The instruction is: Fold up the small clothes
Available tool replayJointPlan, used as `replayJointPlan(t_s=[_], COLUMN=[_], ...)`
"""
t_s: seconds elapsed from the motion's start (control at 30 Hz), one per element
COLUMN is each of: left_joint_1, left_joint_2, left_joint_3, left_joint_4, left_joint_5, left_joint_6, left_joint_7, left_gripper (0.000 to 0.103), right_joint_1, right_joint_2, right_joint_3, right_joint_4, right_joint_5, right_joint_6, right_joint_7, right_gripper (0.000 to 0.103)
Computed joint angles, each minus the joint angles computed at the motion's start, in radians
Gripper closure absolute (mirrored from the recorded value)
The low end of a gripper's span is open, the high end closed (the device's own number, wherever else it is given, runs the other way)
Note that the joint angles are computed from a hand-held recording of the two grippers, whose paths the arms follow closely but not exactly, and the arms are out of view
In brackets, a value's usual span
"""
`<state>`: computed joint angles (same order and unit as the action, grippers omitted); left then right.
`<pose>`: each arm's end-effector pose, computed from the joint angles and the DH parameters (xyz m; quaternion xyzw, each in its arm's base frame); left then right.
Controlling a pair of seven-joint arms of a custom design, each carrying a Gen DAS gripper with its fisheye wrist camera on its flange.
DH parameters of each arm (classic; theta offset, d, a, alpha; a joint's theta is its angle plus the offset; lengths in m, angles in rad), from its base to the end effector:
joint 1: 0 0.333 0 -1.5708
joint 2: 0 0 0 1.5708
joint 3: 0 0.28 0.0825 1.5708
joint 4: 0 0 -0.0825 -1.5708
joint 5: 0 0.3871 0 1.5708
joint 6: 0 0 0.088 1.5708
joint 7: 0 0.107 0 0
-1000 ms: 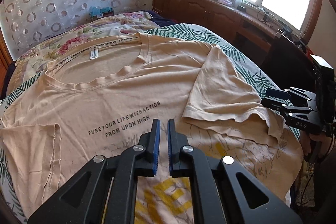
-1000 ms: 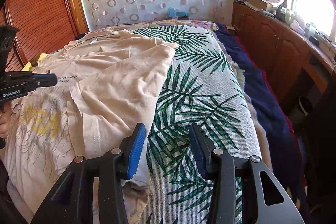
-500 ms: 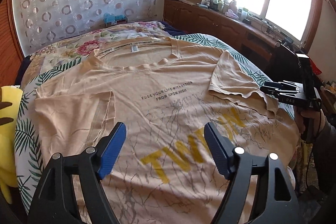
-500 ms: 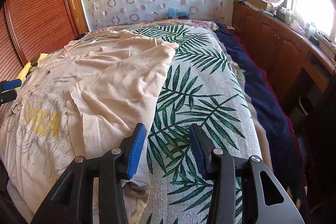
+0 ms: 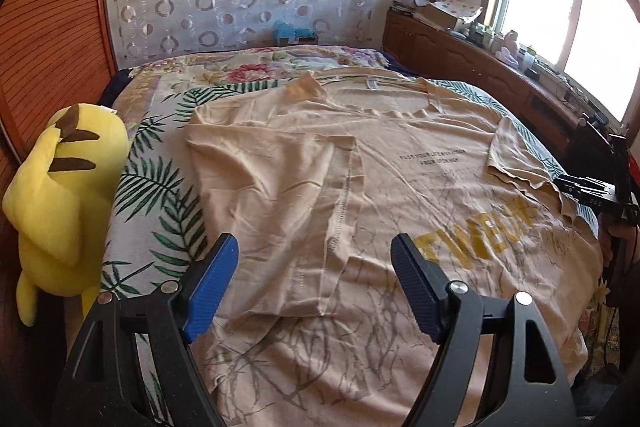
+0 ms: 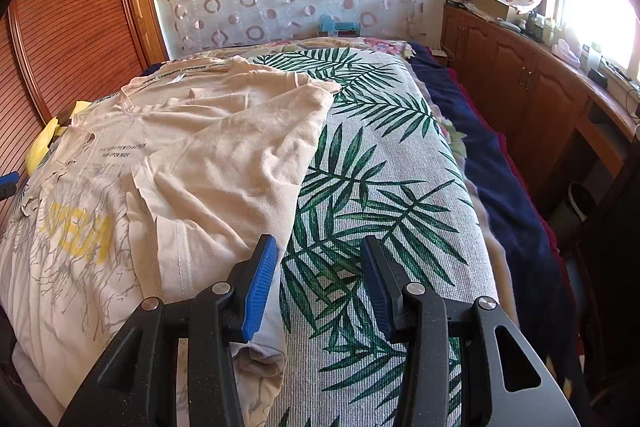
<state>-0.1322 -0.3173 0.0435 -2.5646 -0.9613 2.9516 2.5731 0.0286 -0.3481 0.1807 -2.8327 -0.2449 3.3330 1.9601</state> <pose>0.4663 0.0129 0.3992 -0.5834 0.7129 -0.3291 0.2077 0.4062 0.1098 0.3577 -0.6770 0.6138 -0.2389 0.3285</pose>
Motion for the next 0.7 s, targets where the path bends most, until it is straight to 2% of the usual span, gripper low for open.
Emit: replayJointPlan(t_s=[0.13,0.5,0.6,0.7], left_joint_1=[-0.005,0.017,0.029,0.042], left_joint_2=[-0.002,0.012,0.033,0.058], left_joint_3=[0.016,0.011,0.004,-0.005], left_joint_4=[-0.003,0.012,0.032,0.055], left_joint_5=[-0.031,-0.006,0.020,0.051], left_joint_6=[0.013,0.027,0.024,0.035], left_joint_7=[0.015,-0.019,-0.035,-0.046], left_gripper=[0.024,0.024,0.024,0.024], right_joint_1=[-0.001,-0.003,0.018,0.062], right_joint_2=[0.000,0.002,0.003,0.005], right_joint_3=[0.001,0.003,-0.020,-0.072], right_joint_4=[0.000,0.001,0.008,0.032], right_joint_5=[0.001,0.002,-0.008,-0.030], right_joint_6=[-0.001,-0.001,-0.017,-0.066], right_joint_7=[-0.002,-0.005,-0.010,-0.021], right_gripper=[0.058,0.058,0.056,0.051])
